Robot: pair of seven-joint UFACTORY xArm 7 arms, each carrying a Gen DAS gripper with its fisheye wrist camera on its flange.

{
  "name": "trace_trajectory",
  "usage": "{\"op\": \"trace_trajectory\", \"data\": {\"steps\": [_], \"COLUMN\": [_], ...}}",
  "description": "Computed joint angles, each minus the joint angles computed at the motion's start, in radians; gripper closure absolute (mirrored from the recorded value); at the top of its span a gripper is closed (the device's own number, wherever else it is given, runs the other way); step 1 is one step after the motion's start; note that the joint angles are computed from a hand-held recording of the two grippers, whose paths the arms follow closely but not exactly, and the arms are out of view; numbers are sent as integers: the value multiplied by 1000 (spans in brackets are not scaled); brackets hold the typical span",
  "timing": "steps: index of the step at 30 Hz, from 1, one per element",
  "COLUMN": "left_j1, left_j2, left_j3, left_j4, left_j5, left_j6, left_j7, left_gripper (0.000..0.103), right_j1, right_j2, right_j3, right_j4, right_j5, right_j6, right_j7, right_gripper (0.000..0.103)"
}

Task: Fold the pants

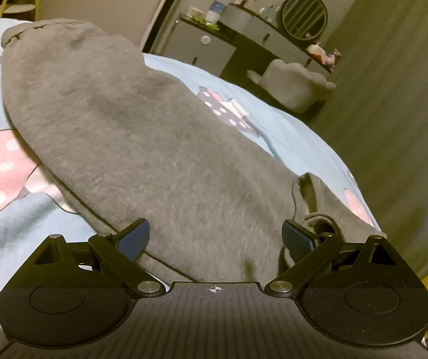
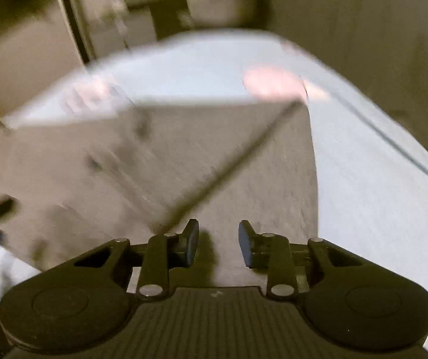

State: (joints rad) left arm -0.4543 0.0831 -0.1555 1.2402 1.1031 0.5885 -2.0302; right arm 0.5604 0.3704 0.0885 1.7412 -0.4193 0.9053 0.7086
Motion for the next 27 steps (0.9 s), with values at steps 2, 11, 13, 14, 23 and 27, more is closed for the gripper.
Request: {"op": "trace_trajectory", "data": {"steps": [2, 11, 13, 14, 23, 27], "left_j1": [-2, -8, -8, -8, 2, 105], "left_j2": [3, 18, 24, 27, 82, 142], "left_j3": [-1, 4, 8, 10, 23, -66], "left_j4": [2, 18, 20, 22, 58, 53], "left_j5": [-6, -21, -19, -12, -110, -467], "left_j6": [4, 5, -16, -29, -251, -472], "left_j7": [14, 56, 67, 69, 338, 633], "left_gripper": [5, 4, 4, 4, 4, 4], "right_j1": [26, 211, 166, 154, 26, -23], "right_j2": [104, 68, -10, -50, -291, -329], "right_j3": [2, -279, -201, -183, -42, 1], "right_j4": [159, 121, 15, -45, -445, -487], "right_j5": [-56, -546, -546, -546, -334, -354], "right_j6": [70, -426, -409, -411, -301, -340], "right_j7": [-62, 455, 424, 418, 440, 515], "right_gripper": [73, 21, 21, 21, 37, 36]}}
